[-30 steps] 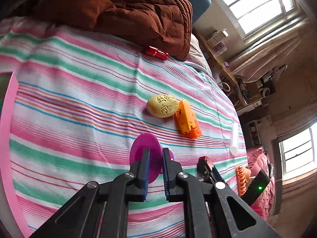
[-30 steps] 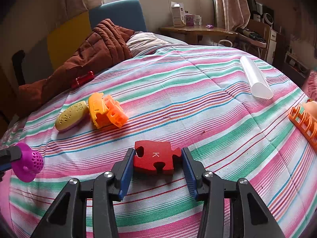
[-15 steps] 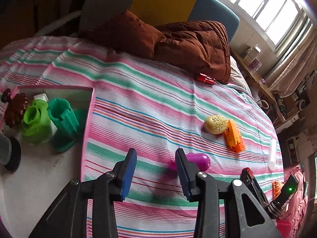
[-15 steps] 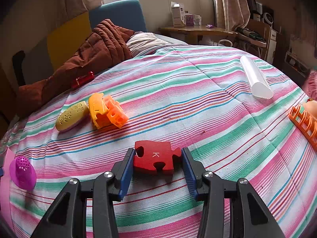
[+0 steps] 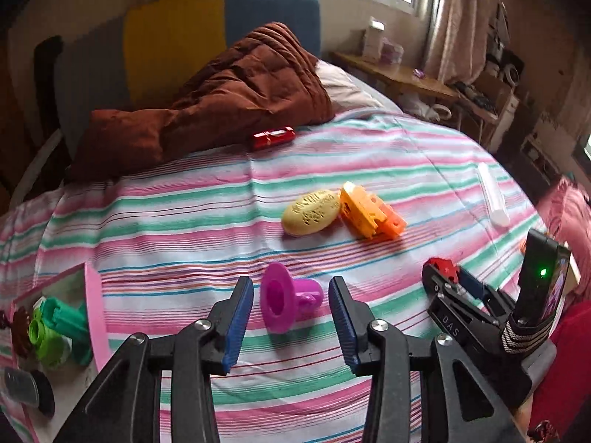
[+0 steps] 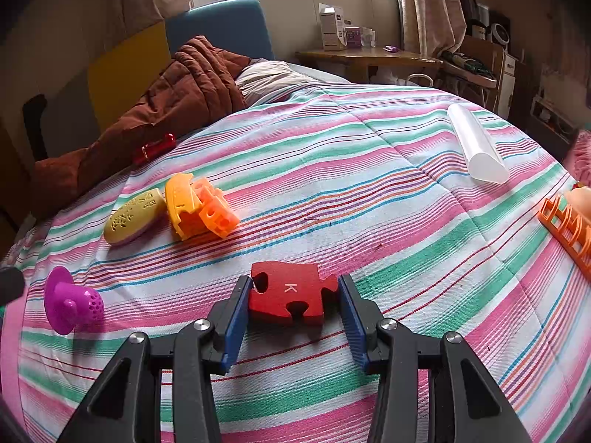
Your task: Organize rigid objects
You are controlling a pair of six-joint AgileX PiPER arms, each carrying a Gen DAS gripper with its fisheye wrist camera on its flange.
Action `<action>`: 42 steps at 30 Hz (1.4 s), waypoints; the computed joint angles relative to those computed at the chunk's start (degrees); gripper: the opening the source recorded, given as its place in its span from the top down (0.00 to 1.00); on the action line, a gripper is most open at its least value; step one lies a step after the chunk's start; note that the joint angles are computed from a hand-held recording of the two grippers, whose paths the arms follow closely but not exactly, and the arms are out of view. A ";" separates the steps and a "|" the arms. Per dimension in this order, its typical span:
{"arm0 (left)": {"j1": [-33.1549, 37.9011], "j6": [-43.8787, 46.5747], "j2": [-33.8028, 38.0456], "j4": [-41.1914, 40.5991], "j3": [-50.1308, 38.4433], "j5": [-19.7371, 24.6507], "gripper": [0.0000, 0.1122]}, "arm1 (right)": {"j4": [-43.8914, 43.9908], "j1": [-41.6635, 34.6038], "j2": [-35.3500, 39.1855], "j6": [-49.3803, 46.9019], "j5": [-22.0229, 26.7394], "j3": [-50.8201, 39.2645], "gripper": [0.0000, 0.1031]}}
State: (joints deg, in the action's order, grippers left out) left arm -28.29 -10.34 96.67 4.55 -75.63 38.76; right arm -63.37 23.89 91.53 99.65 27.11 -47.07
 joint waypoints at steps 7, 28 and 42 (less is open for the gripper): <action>-0.15 -6.24 5.46 4.92 -1.11 0.76 0.62 | -0.26 -0.03 -0.01 0.20 0.03 0.11 0.54; 4.43 2.03 3.30 -1.96 1.77 -3.74 0.65 | 0.97 1.02 0.95 -1.11 1.98 -1.22 0.54; 5.42 9.90 4.07 -10.38 1.98 -4.60 0.94 | 1.02 0.82 0.88 -1.82 1.82 -1.11 0.54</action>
State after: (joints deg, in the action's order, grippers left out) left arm -22.87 -0.44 100.74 -5.83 -73.65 34.15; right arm -62.35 24.70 92.41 97.83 28.92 -48.18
